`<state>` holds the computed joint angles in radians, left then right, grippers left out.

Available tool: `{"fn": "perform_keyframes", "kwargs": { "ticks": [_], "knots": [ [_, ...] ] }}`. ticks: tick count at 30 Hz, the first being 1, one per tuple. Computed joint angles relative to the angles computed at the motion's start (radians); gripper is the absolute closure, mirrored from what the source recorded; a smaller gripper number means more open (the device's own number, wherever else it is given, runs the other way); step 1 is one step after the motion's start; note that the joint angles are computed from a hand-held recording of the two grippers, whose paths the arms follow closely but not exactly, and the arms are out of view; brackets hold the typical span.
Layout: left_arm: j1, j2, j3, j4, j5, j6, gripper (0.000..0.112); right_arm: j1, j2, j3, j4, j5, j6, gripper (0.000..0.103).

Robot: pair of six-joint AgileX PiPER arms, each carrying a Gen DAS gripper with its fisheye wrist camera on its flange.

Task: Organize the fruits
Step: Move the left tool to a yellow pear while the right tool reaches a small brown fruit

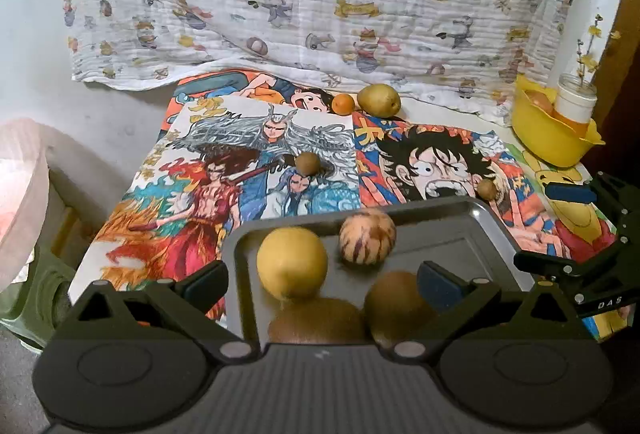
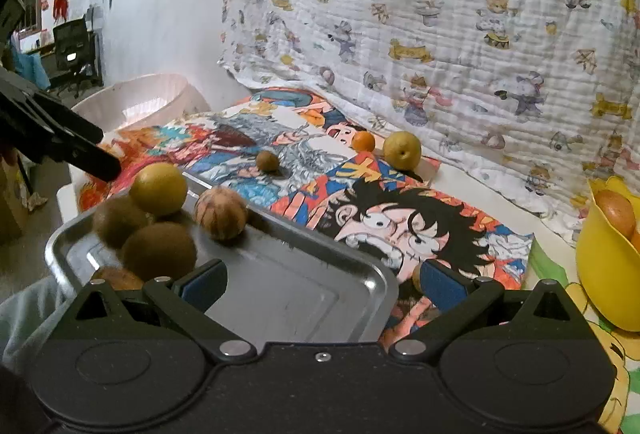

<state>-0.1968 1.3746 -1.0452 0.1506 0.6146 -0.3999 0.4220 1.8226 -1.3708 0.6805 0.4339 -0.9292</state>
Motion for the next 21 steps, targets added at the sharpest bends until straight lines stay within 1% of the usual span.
{"fn": "perform_keyframes", "kwargs": {
  "ticks": [4, 9, 13, 19, 21],
  "knots": [
    [0.035, 0.082, -0.076, -0.083, 0.003, 0.088, 0.010, 0.000, 0.049, -0.057, -0.003, -0.009, 0.018, 0.001],
    [0.052, 0.190, -0.199, -0.143, 0.032, 0.179, 0.010, -0.007, 0.100, -0.113, -0.037, -0.024, 0.080, 0.001],
    [0.051, 0.277, -0.316, -0.164, 0.074, 0.231, 0.010, -0.020, 0.137, -0.156, -0.069, -0.025, 0.159, 0.001],
    [0.050, 0.408, -0.502, -0.212, 0.133, 0.318, 0.010, -0.043, 0.176, -0.205, -0.056, -0.018, 0.242, 0.001],
    [0.050, 0.448, -0.558, -0.232, 0.149, 0.342, 0.010, -0.044, 0.184, -0.215, -0.083, -0.023, 0.289, 0.001]
  ]
}}
